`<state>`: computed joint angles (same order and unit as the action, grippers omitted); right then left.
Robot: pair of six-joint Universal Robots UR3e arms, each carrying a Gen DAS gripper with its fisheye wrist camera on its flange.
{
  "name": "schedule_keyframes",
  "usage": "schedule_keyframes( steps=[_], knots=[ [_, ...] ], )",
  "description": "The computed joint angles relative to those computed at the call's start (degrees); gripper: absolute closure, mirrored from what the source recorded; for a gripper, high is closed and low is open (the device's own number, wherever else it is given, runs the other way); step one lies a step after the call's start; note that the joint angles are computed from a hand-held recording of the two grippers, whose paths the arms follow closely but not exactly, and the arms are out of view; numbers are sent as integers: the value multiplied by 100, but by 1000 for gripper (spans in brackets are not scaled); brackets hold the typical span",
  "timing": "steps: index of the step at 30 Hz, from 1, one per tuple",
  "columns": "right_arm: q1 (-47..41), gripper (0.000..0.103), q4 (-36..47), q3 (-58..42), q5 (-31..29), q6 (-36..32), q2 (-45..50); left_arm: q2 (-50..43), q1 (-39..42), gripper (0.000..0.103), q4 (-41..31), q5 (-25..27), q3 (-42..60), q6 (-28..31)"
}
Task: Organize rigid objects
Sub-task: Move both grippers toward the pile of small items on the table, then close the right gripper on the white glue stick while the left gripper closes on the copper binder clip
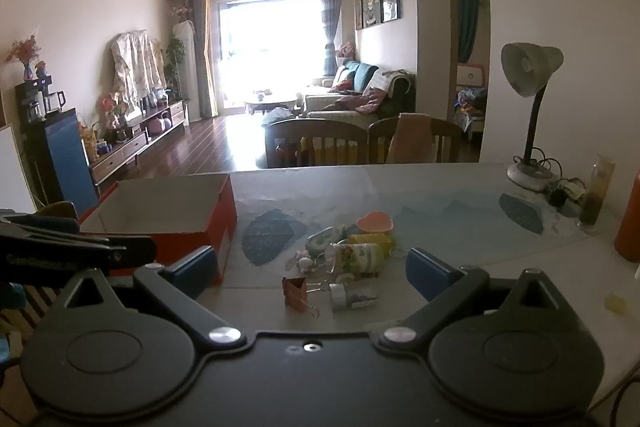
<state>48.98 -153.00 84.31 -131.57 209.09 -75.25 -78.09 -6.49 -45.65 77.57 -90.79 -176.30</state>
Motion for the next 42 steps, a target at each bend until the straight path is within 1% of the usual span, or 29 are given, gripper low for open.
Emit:
schedule_keyframes(
  steps=[5,13,19,21,23,27,31,34,39,42],
  knots=[
    [33,3,-160,-24,-164,-142,57,8,63,0,141,-105,-31,17],
    [-30,3,-236,120,-201,-190,-20,-158,-29,0,338,-135,33,-61],
    [-288,3,-333,517,28,-251,-215,-584,-305,0,377,41,271,-193],
    [-466,3,-487,770,203,-356,-305,-787,-409,0,369,111,385,-299],
    [-701,3,-671,1097,459,-493,-427,-1071,-510,0,340,181,552,-399],
    [-1324,3,-966,1743,1201,-839,-627,-1786,-776,0,104,439,1086,-588],
    [-1911,5,-1311,2259,1954,-1580,-686,-2538,-1091,0,-98,777,1668,-755],
    [-2411,7,-1396,2529,2576,-2051,-729,-3127,-1258,0,-345,952,2247,-969],
    [-3237,8,-1509,2778,3509,-2868,-705,-4177,-1510,0,-798,1367,3503,-1355],
    [-3665,9,-1513,2857,4084,-3487,-619,-4814,-1563,0,-1169,1404,4321,-1489]
  ],
)
